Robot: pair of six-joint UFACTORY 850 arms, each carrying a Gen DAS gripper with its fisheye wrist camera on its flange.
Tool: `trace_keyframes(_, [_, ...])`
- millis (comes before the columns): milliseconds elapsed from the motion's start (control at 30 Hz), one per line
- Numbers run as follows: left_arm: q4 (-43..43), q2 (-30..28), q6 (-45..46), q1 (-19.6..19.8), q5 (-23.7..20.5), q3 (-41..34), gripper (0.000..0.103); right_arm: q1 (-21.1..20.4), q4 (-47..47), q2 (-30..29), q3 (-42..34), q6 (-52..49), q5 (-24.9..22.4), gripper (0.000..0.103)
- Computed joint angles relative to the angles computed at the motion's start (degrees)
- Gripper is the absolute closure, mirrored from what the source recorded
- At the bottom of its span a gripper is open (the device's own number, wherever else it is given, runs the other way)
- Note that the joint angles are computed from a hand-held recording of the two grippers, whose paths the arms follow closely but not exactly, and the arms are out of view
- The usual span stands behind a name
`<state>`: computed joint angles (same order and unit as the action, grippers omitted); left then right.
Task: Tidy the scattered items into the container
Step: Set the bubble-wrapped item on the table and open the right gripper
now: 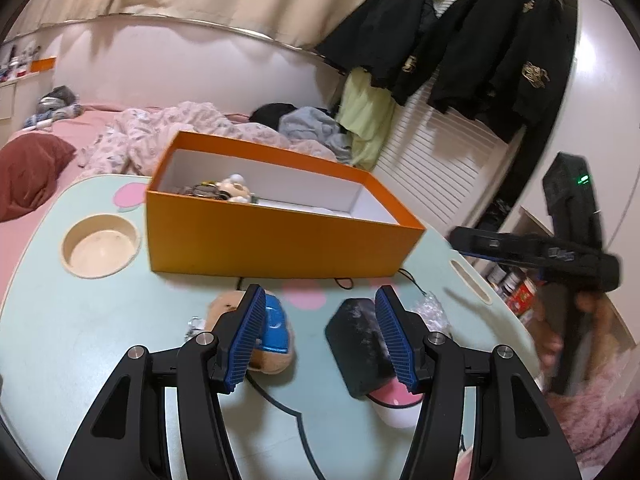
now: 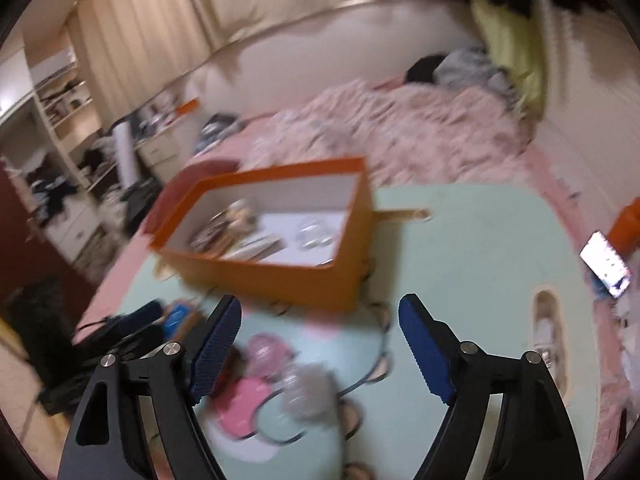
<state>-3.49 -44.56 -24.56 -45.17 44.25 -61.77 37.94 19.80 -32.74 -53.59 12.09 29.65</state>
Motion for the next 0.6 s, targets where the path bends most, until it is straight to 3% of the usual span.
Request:
trace_keyframes(167, [5.5, 0.6, -3.0, 0.9, -0.1, -0.1, 0.045, -1.4, -11.4, -2.5, 2.7, 13.9, 10.0, 0.022])
trace_keyframes(267, [5.8, 2.9, -2.2, 1.0, -6.9, -2.1, 0.045, -1.0, -11.6, -2.8, 3.3, 12.8, 10.9, 0.022])
trace_keyframes(333, [-0.3, 4.1, 3.6, 0.5, -18.4, -6.4, 0.045, -0.9, -13.0, -2.8, 3.7, 14.1, 12.4, 0.022])
trace_keyframes(400, [-5.1, 1.7, 7.5, 1.3, -30.4, -14.6, 0.045, -1.1, -14.4, -3.3, 3.5, 15.2, 11.9, 0.022])
trace_keyframes(500, [1.3, -6.1, 0.4, 2.6, -48.4, -30.6, 0.045, -0.9, -14.1, -3.6, 3.4, 14.8, 11.9, 0.022])
trace_keyframes(600, [9.3, -15.1, -6.2, 2.8, -62.6, -47.1, 0.046, -1.0, -14.4, -3.6, 4.0, 15.3, 13.1, 0.022])
